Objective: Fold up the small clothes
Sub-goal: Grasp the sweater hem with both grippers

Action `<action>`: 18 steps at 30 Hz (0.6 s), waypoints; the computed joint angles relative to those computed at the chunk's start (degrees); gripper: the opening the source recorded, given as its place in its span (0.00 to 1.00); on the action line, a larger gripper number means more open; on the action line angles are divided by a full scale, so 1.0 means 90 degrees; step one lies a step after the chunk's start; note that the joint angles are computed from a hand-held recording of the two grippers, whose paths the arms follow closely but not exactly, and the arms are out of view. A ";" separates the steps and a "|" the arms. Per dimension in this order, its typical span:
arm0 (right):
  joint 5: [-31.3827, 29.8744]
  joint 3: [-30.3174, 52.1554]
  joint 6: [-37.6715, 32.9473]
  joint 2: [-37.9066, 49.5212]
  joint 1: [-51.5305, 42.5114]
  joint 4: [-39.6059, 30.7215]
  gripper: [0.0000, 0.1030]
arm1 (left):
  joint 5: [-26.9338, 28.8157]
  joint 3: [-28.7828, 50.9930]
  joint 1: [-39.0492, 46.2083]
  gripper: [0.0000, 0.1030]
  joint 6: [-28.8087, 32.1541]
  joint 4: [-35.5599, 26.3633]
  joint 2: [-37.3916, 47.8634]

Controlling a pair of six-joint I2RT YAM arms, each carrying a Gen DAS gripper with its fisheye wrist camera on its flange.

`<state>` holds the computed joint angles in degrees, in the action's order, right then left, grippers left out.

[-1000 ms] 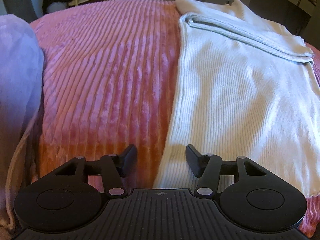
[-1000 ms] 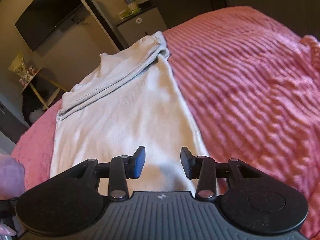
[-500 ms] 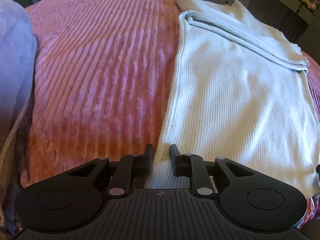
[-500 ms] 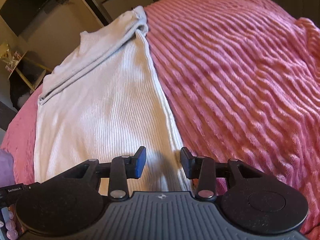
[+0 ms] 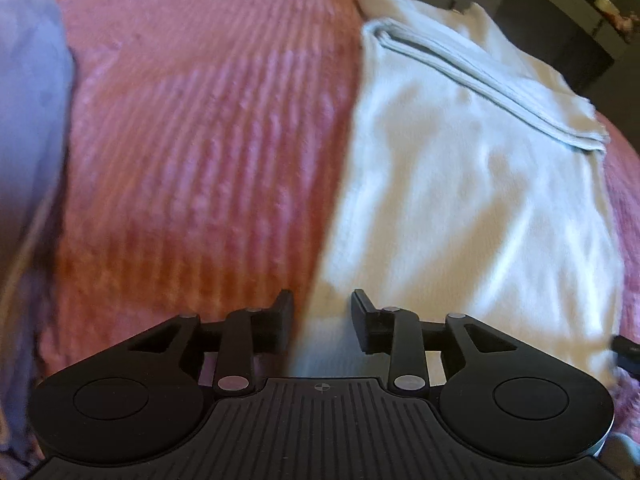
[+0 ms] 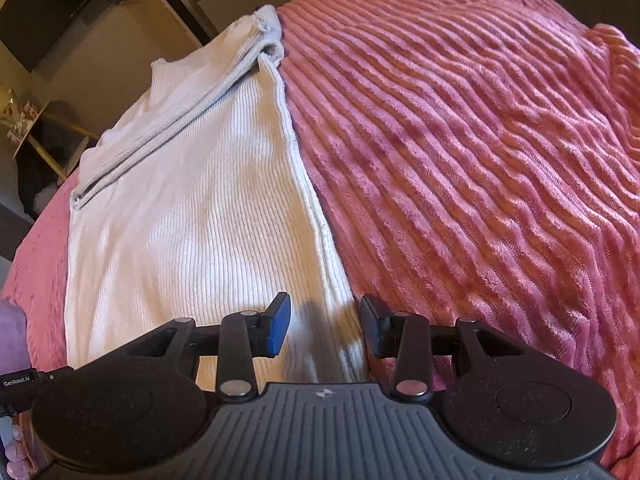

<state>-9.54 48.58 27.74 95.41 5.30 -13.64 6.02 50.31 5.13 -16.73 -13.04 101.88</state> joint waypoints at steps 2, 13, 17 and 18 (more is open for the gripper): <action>-0.0134 0.0068 -0.0070 0.0087 -0.0030 -0.0070 0.37 | 0.0456 0.0116 0.0085 0.49 0.0117 -0.0149 0.0156; -0.0892 0.0039 -0.0453 0.0201 -0.0453 -0.0078 0.12 | 0.0558 0.0247 0.0127 0.12 0.0209 -0.0408 0.0300; -0.1261 -0.0323 -0.0621 -0.0148 -0.0666 0.0255 0.09 | 0.0700 0.0045 0.0241 0.11 0.0264 -0.0350 -0.0082; -0.1339 -0.0386 -0.0651 -0.0202 -0.0709 0.0329 0.09 | 0.0786 0.0015 0.0278 0.11 0.0281 -0.0379 -0.0197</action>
<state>-21.59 45.11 21.88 93.59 -1.08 -10.68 13.09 50.44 7.63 -14.20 -16.45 100.11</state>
